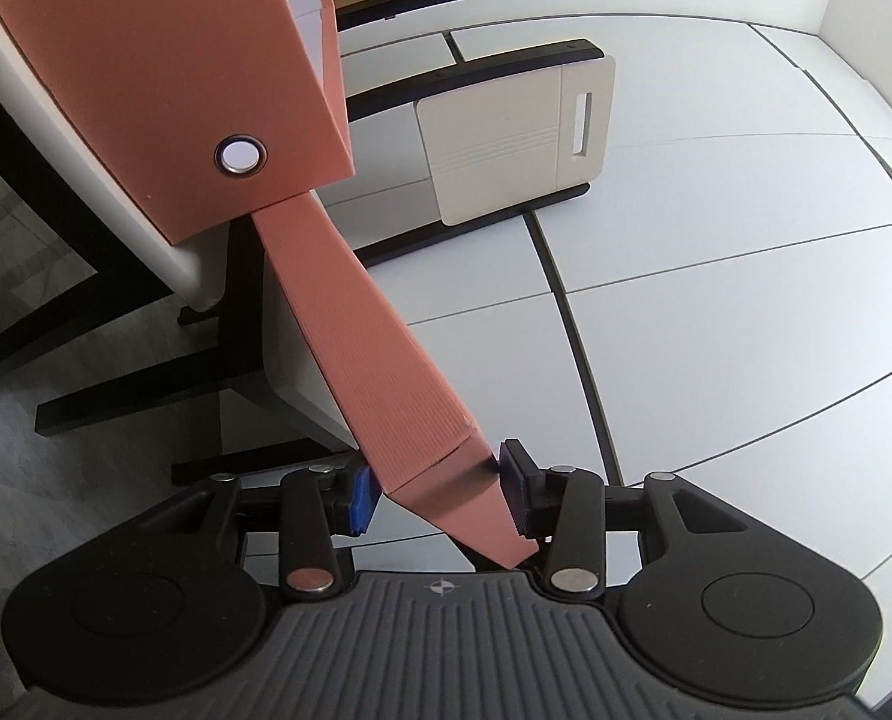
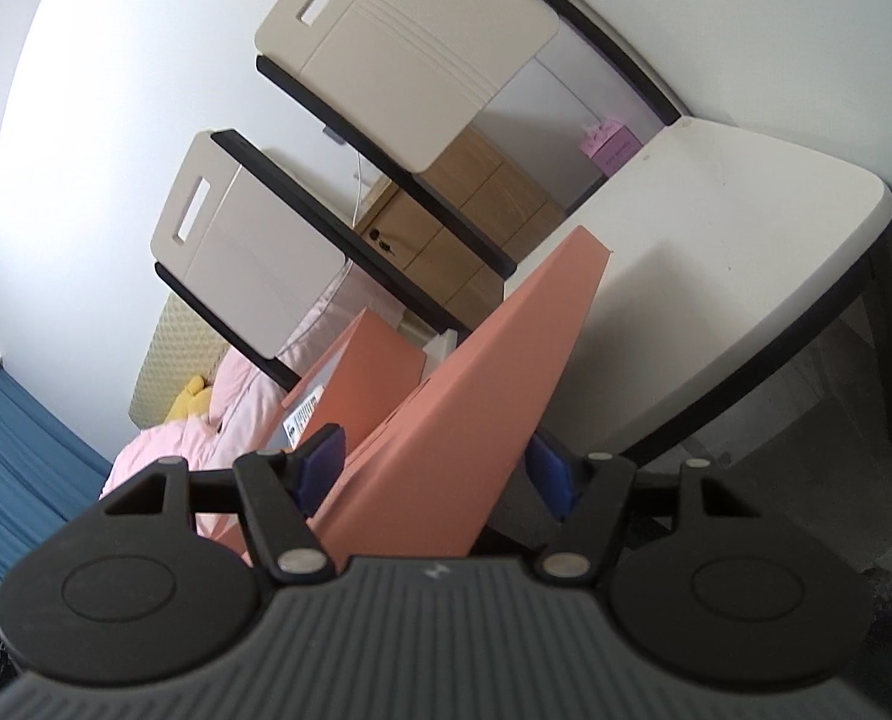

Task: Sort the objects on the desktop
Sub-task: 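Swing the lid over the open box with the left gripper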

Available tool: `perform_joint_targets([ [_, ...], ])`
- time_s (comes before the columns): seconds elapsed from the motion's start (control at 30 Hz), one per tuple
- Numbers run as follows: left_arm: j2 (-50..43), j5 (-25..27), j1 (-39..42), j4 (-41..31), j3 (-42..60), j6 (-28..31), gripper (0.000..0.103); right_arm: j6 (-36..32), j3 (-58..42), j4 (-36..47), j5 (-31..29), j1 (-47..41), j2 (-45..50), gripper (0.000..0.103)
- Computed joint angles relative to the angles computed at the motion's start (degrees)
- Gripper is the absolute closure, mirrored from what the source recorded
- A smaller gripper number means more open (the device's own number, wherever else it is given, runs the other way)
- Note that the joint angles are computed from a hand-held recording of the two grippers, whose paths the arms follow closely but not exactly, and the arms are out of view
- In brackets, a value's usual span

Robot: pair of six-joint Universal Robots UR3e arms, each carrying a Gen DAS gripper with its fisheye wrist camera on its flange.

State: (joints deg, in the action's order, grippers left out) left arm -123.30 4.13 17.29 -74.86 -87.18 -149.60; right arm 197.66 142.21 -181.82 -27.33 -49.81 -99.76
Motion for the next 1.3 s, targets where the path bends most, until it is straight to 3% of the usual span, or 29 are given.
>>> perform_joint_targets([
  [0.37, -0.5, 0.8, -0.2, 24.5, -1.8, -17.4, 0.056, 4.5, 2.5, -9.0, 1.1, -1.2, -0.4, 0.036],
  [0.6, -7.1, 1.2, -0.6, 52.5, 4.0, -39.7, 0.055, 16.0, 0.9, -28.4, -1.5, 1.3, 7.3, 0.036],
  [0.77, -14.9, 2.3, 0.3, 69.9, 15.7, -57.7, 0.053, 23.7, -6.2, -39.5, -9.3, 9.1, 16.0, 0.036],
  [0.9, -23.5, 3.9, 2.2, 82.7, 30.7, -75.3, 0.053, 25.7, -16.5, -40.3, -17.3, 18.1, 23.3, 0.036],
  [1.0, -26.5, 6.3, 4.3, 85.9, 37.9, -80.9, 0.053, 25.9, -27.0, -37.4, -22.0, 24.9, 29.9, 0.036],
  [1.3, -30.3, 16.6, 8.3, 80.6, 50.9, -79.5, 0.053, 29.6, -73.0, -17.7, -30.1, 40.3, 56.9, 0.037],
])
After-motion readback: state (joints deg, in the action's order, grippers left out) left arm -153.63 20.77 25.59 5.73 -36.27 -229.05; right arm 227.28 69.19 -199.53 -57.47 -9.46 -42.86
